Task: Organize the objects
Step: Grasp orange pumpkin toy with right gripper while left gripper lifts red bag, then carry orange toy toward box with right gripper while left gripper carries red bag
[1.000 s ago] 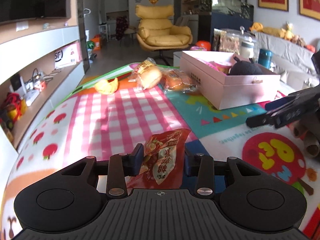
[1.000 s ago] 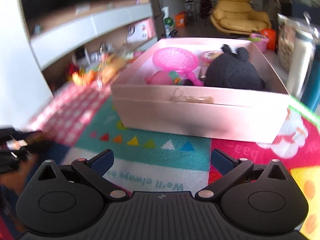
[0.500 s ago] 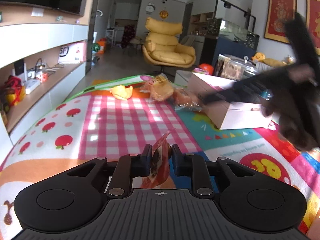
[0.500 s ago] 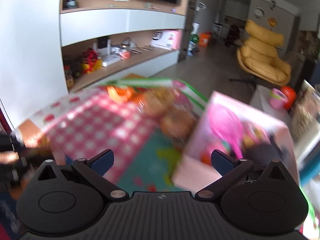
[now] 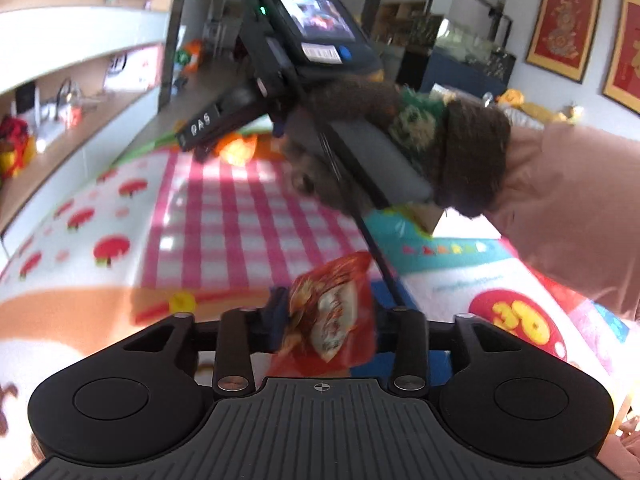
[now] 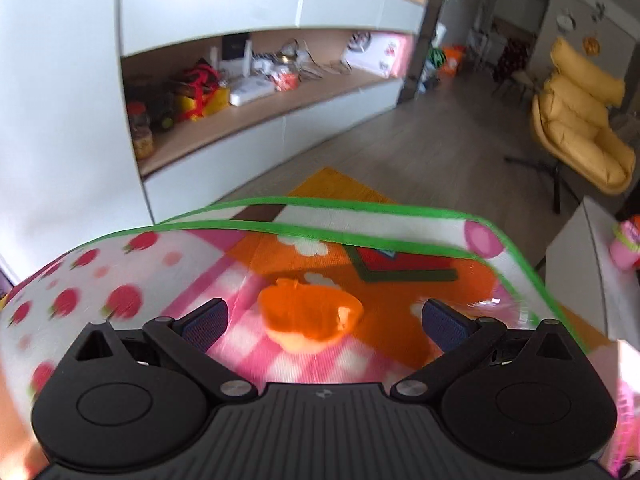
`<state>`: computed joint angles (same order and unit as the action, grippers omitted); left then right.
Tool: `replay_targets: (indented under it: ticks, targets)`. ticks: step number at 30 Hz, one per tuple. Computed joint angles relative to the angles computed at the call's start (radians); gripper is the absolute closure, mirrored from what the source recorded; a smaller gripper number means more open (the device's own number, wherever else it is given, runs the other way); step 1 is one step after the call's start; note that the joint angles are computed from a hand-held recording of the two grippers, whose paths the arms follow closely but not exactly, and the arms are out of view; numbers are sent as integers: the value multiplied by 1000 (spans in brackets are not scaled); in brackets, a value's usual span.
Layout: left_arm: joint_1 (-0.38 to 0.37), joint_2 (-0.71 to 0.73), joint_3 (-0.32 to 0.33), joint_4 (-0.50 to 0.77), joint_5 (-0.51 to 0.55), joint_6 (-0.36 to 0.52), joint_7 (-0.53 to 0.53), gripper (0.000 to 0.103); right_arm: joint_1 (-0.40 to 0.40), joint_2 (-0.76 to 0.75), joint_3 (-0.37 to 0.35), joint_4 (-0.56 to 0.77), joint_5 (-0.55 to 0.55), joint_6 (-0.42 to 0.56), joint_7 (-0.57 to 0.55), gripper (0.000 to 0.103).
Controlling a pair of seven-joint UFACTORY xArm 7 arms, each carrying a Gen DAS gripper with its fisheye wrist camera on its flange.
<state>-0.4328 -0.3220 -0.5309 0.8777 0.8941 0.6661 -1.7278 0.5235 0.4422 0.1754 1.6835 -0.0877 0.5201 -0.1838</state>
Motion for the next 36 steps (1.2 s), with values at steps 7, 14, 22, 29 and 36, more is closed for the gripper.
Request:
replay_targets:
  ticks: [7,14,22,29,36]
  targets:
    - [-3,16,-4,0,1,-4,-12,47,-67,-107,62,-115,116,-5,-145,45]
    - [-7,7,-6,-18,43,-9,-67,48,-178,-466,76,-457,507,-19,-523,44]
    - [-45,64,-30,52,56,134,-60,54,-120,-884,-148,-852,692,-24,-731,44]
    - [-135,181,13,192,73,210,23,70,-143,-1094,-265,-1069,634,-45,-718,44]
    - [-237,331,66,373,95,263,156,83,-126,-1164,-368,-1147,638,-83,-711,44]
